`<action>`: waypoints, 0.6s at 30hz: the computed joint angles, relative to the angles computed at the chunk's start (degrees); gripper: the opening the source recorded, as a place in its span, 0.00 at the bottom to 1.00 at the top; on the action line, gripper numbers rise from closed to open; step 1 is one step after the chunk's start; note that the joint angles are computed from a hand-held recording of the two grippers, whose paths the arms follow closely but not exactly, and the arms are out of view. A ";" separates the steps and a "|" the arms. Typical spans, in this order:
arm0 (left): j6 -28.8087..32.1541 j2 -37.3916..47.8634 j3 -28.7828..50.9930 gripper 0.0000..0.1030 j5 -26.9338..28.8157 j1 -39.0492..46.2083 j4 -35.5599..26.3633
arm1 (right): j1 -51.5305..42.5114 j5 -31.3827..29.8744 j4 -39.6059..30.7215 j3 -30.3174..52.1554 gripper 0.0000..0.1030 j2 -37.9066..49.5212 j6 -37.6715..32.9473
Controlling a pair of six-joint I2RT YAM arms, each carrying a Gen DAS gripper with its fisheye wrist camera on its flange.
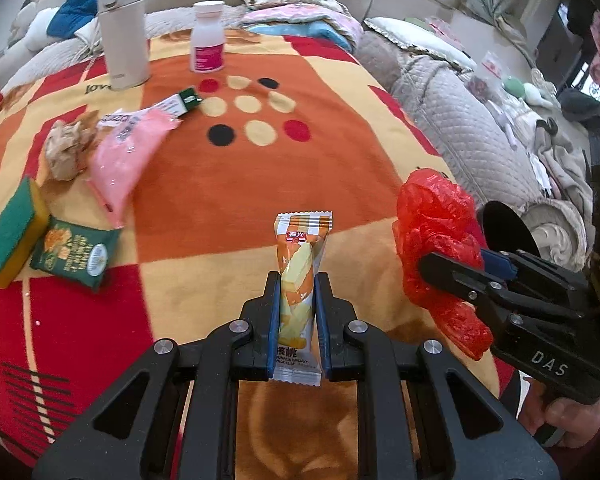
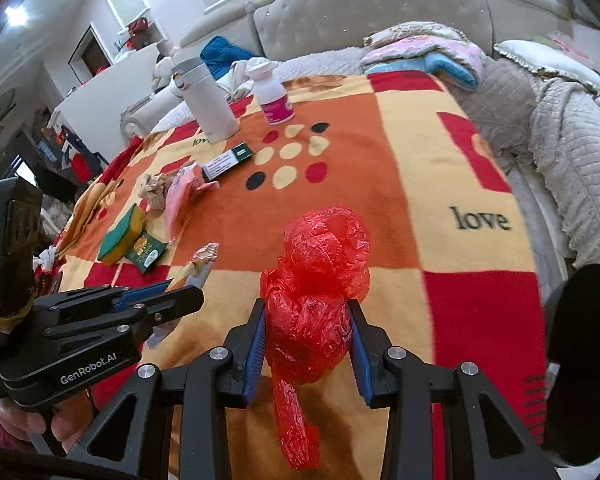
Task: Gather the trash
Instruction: 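Carry the snack bar and red bag with both tools over the bin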
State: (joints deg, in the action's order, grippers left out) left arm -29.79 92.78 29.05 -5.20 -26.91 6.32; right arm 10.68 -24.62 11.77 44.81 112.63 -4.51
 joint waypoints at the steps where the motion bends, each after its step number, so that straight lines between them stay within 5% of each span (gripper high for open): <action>1: -0.25 0.37 0.41 0.13 -0.33 -0.67 -0.12 | -0.59 -0.21 0.00 -0.31 0.35 -0.29 -0.17; 18: -2.79 8.45 9.90 0.13 -5.08 -10.31 -3.10 | -12.44 -3.12 -0.35 -3.27 0.35 -2.07 -3.44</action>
